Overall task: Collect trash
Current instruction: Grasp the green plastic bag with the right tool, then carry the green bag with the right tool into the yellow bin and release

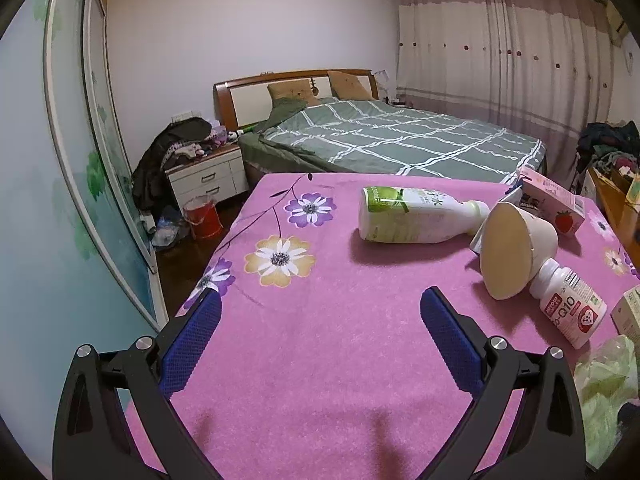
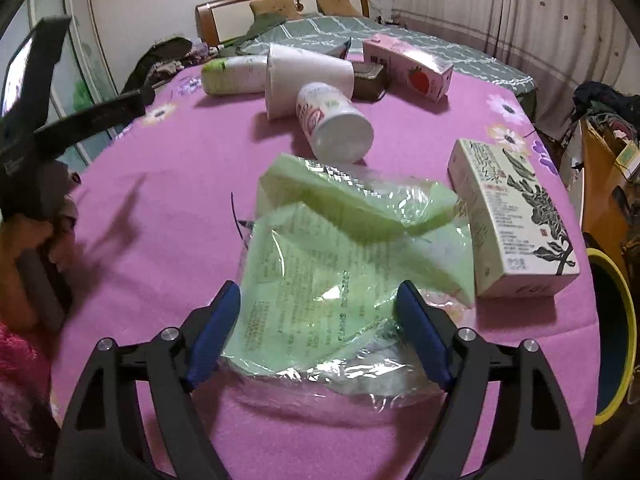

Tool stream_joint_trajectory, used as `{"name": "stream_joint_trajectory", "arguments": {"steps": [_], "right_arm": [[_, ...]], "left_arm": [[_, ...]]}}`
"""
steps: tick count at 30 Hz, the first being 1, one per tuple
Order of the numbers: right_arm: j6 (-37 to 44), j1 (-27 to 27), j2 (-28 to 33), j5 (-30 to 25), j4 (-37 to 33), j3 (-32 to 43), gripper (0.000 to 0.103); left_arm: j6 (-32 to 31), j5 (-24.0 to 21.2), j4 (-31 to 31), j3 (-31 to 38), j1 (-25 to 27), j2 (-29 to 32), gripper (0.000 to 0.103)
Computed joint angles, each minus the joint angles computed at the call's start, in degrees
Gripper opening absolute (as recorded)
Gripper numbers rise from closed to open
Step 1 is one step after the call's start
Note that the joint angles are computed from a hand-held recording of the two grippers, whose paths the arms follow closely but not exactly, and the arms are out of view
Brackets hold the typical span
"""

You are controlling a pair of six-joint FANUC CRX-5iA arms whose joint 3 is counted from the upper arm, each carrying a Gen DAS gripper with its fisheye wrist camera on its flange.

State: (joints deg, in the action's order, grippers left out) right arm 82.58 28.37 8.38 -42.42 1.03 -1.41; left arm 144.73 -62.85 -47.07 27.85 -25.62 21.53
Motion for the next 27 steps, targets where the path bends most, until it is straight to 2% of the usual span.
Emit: {"name": "stream_joint_trajectory", "arguments": {"steps": [6, 9, 10, 11, 17, 19, 23, 27], "right_arm": [[-0.4, 0.2, -0.3, 0.8, 0.7, -0.7, 0.051], [0.2, 0.5, -0.5, 0.8, 0.1, -0.7, 0.033], [1.5, 0.2, -0.4, 0.3, -1.7, 0.0, 0.021], [2.9, -0.3, -0.3, -0.7, -4.0, 1.0, 0.014], [7.0, -2.0, -1.7, -2.3, -10.3, 2.3, 0.003], [10.1, -2.9, -3.4, -2.9, -13.7, 2.8, 0.002], [12.9, -4.3, -7.2, -1.9, -16.1, 2.3, 0.002], [11.5, -6.5, -10.1, 0.9, -14.6, 1.3, 0.002]], "left_arm": [[-0.1, 0.4, 1.2, -0.1, 0.5, 0.0, 0.098], [-0.3, 0.3, 0.5, 0.1, 0.1, 0.1, 0.098], [-0.3, 0.2, 0.2, 0.1, 0.0, 0.2, 0.098], [-0.3, 0.1, 0.1, 0.2, -0.1, 0.3, 0.098], [-0.4, 0.0, 0.0, 0.4, -0.3, 0.4, 0.098], [-0.5, 0.0, -0.1, 0.4, -0.3, 0.4, 0.098], [-0.5, 0.0, -0.3, 0.5, -0.4, 0.5, 0.098], [-0.6, -0.1, -0.4, 0.6, -0.6, 0.6, 0.098]]}}
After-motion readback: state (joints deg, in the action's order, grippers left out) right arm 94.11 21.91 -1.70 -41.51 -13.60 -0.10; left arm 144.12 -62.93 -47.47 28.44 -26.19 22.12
